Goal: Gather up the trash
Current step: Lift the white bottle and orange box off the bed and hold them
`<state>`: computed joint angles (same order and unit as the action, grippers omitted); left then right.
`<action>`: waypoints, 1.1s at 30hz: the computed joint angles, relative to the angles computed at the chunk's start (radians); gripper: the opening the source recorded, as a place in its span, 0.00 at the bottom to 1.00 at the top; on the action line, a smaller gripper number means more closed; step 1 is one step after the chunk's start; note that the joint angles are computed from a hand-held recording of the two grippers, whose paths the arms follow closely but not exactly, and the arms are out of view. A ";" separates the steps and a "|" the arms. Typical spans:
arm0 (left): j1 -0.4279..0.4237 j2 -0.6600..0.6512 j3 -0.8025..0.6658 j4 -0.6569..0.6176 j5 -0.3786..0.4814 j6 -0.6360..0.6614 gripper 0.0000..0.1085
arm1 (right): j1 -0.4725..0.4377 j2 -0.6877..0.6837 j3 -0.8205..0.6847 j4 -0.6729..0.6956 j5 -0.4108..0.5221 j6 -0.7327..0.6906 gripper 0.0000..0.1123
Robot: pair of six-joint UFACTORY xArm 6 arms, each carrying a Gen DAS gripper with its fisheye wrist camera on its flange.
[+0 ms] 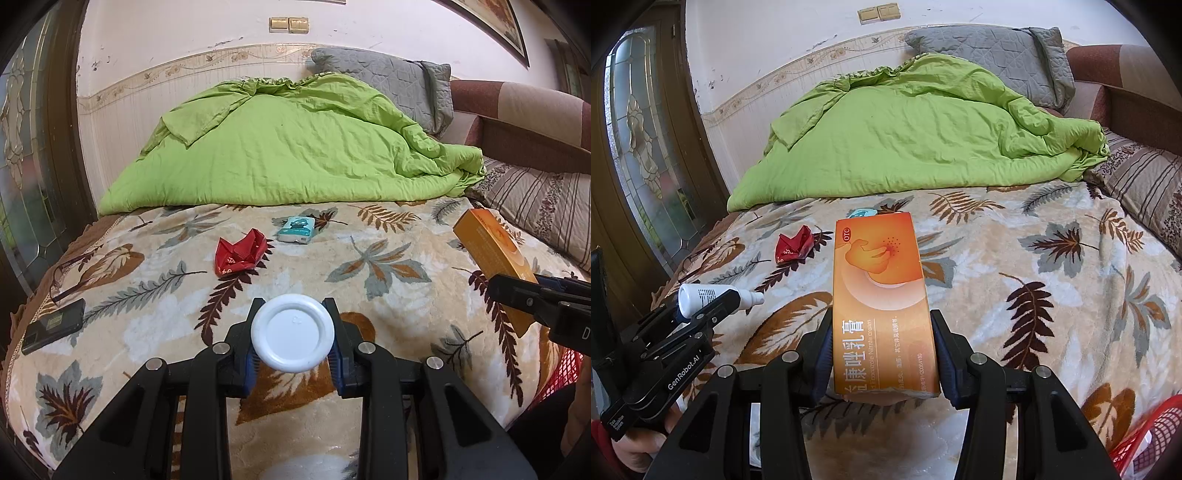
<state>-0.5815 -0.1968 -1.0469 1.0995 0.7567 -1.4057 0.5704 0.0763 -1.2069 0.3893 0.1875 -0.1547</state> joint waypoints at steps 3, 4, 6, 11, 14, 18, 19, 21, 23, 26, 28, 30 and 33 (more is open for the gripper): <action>-0.002 0.000 -0.001 0.001 0.004 0.000 0.27 | -0.001 0.000 -0.001 0.000 0.002 0.000 0.46; -0.002 0.001 -0.001 0.002 0.002 -0.001 0.27 | 0.000 0.000 0.000 0.001 0.000 -0.002 0.46; -0.002 0.001 -0.001 0.001 0.004 -0.001 0.27 | 0.000 0.001 0.000 0.007 0.000 -0.007 0.46; -0.002 0.001 0.000 0.003 0.002 -0.003 0.27 | 0.000 0.000 0.000 0.005 0.000 -0.005 0.46; -0.002 0.001 0.000 0.004 0.002 -0.002 0.27 | 0.000 0.000 0.001 0.003 -0.001 -0.003 0.46; -0.003 0.001 -0.001 0.004 0.002 -0.003 0.27 | 0.000 0.000 0.001 0.007 -0.002 -0.006 0.46; -0.003 0.001 -0.001 0.004 0.003 -0.002 0.27 | 0.000 0.000 0.001 0.004 0.000 -0.005 0.46; -0.004 0.001 -0.001 0.005 0.004 -0.004 0.27 | 0.000 0.000 0.001 0.005 0.000 -0.006 0.46; -0.005 0.001 -0.001 0.005 0.005 -0.003 0.27 | 0.000 0.000 0.001 0.008 0.000 -0.008 0.46; -0.006 0.002 -0.001 0.007 0.005 -0.006 0.27 | 0.000 0.000 0.000 0.009 0.000 -0.010 0.46; -0.006 0.002 -0.002 0.008 0.007 -0.005 0.27 | 0.000 0.000 0.000 0.013 0.000 -0.013 0.46; -0.006 0.002 -0.001 0.007 0.005 -0.006 0.27 | -0.001 0.000 0.000 0.010 0.001 -0.012 0.46; -0.006 0.003 -0.001 0.009 0.006 -0.007 0.27 | 0.000 0.000 0.001 0.012 -0.001 -0.013 0.46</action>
